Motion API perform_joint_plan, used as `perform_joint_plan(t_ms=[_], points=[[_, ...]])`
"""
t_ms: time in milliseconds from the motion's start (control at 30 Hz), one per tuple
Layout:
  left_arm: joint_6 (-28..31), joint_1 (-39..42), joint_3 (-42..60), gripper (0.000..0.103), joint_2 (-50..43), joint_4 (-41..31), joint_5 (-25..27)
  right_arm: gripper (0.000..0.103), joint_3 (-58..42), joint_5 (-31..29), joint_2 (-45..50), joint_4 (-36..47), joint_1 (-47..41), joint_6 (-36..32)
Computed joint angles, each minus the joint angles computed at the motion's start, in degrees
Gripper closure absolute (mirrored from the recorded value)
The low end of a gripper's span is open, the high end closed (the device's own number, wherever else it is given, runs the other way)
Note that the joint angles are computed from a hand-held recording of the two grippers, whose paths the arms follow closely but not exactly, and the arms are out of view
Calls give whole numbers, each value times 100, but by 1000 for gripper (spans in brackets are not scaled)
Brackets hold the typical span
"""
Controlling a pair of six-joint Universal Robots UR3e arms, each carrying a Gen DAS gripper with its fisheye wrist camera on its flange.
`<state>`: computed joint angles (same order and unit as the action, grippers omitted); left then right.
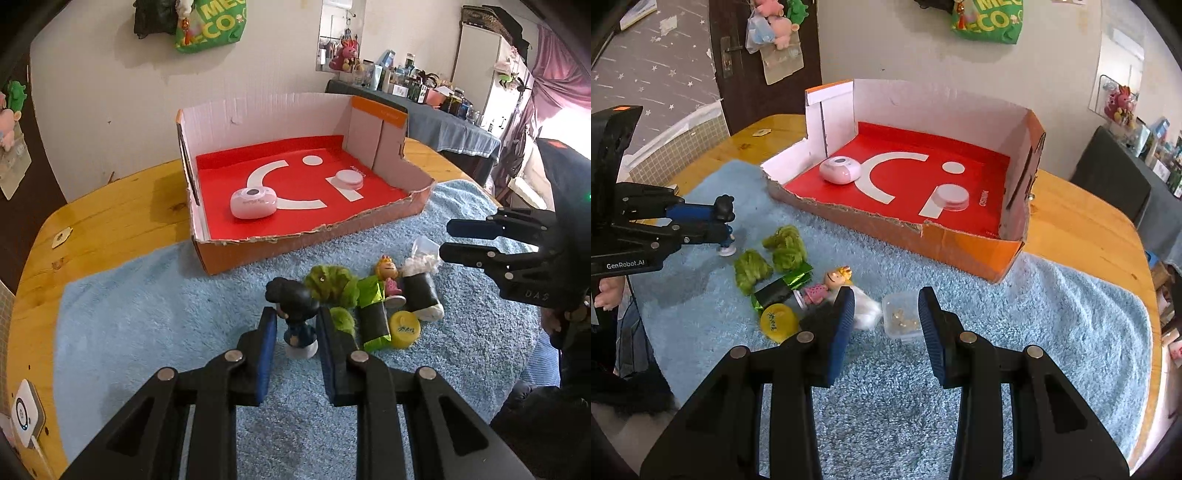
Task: Organize objects
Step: 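Lift the figurine with the left tool while the right tool lifts the clear box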
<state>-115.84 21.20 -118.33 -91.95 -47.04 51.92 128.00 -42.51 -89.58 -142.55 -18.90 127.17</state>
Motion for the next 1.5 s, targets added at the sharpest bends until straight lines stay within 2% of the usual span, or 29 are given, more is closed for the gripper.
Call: perform_joint_plan(t_ms=[167, 467, 533, 600, 667, 767, 967, 1233, 1433, 1467, 1500], points=[[-6, 7, 15, 80, -54, 3, 83, 68, 8, -96, 147, -141, 19, 65], [-254, -132, 96, 80, -593, 450, 378, 68, -101, -385, 472, -56, 37, -58], [-229, -141, 118, 80, -628, 397, 354, 64, -112, -478, 559, -130, 56, -24], [-224, -193, 115, 80, -667, 437, 391, 52, -87, -487, 581, -157, 25, -19], [-270, -251, 61, 80, -708, 604, 470, 48, -61, -484, 585, -204, 6, -29], [-374, -358, 79, 80, -879, 777, 628, 48, -52, -545, 632, -308, 43, -21], [-407, -360, 167, 80, -989, 743, 587, 48, -144, -719, 890, -612, 225, 92], [-625, -622, 390, 70, -1185, 918, 690, 48, -344, -746, 1143, -810, 430, 227], [-874, -769, 654, 70, -1446, 1009, 715, 48, -419, -681, 1247, -783, 445, 248], [-903, -779, 674, 70, -1474, 1025, 699, 50, -408, -647, 1253, -801, 439, 229], [-921, -786, 676, 72, -1488, 1047, 683, 60, -428, -559, 1253, -688, 413, 161]])
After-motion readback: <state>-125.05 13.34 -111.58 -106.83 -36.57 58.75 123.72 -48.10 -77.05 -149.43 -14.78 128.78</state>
